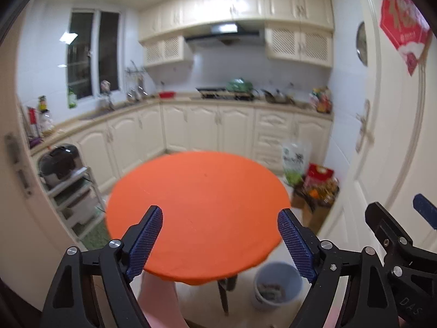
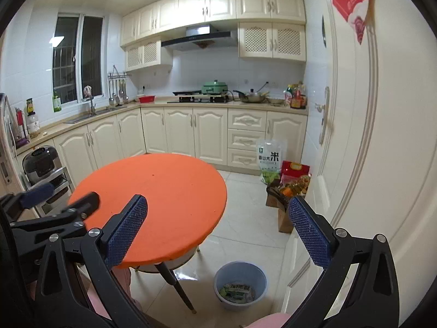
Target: Collect trash
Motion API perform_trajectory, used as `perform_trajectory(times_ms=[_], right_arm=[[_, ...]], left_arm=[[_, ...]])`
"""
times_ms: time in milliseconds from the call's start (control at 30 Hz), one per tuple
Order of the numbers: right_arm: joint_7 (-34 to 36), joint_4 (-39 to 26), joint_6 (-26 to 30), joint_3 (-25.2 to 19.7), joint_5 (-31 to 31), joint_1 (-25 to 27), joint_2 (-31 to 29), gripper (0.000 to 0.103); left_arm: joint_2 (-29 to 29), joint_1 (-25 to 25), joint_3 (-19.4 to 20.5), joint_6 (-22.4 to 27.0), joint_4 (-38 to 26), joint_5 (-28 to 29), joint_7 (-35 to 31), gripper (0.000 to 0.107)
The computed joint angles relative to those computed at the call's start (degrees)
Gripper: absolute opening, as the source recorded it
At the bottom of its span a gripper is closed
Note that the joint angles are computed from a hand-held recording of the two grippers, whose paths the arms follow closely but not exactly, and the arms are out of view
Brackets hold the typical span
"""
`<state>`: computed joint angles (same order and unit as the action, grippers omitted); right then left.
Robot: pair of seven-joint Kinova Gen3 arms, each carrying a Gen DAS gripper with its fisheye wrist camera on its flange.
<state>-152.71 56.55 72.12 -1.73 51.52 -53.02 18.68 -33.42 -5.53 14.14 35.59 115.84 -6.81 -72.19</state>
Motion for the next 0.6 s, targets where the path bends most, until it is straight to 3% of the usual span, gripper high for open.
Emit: perform_trajectory(times_ms=[267, 600], right_arm=[[-4.1, 3.1, 0.0, 0.0, 3.1, -1.0, -1.5, 0.103], [-7.7, 2.5, 4.5, -0.8, 8.3, -3.2, -0.7, 0.103]], left_arm=[[-10.6, -2.4, 3.7, 1.3, 5.1, 1.2, 3.7, 0.086], [-12.4, -6.0, 7.4, -0.3, 7.0, 2.5, 4.7, 0.091]])
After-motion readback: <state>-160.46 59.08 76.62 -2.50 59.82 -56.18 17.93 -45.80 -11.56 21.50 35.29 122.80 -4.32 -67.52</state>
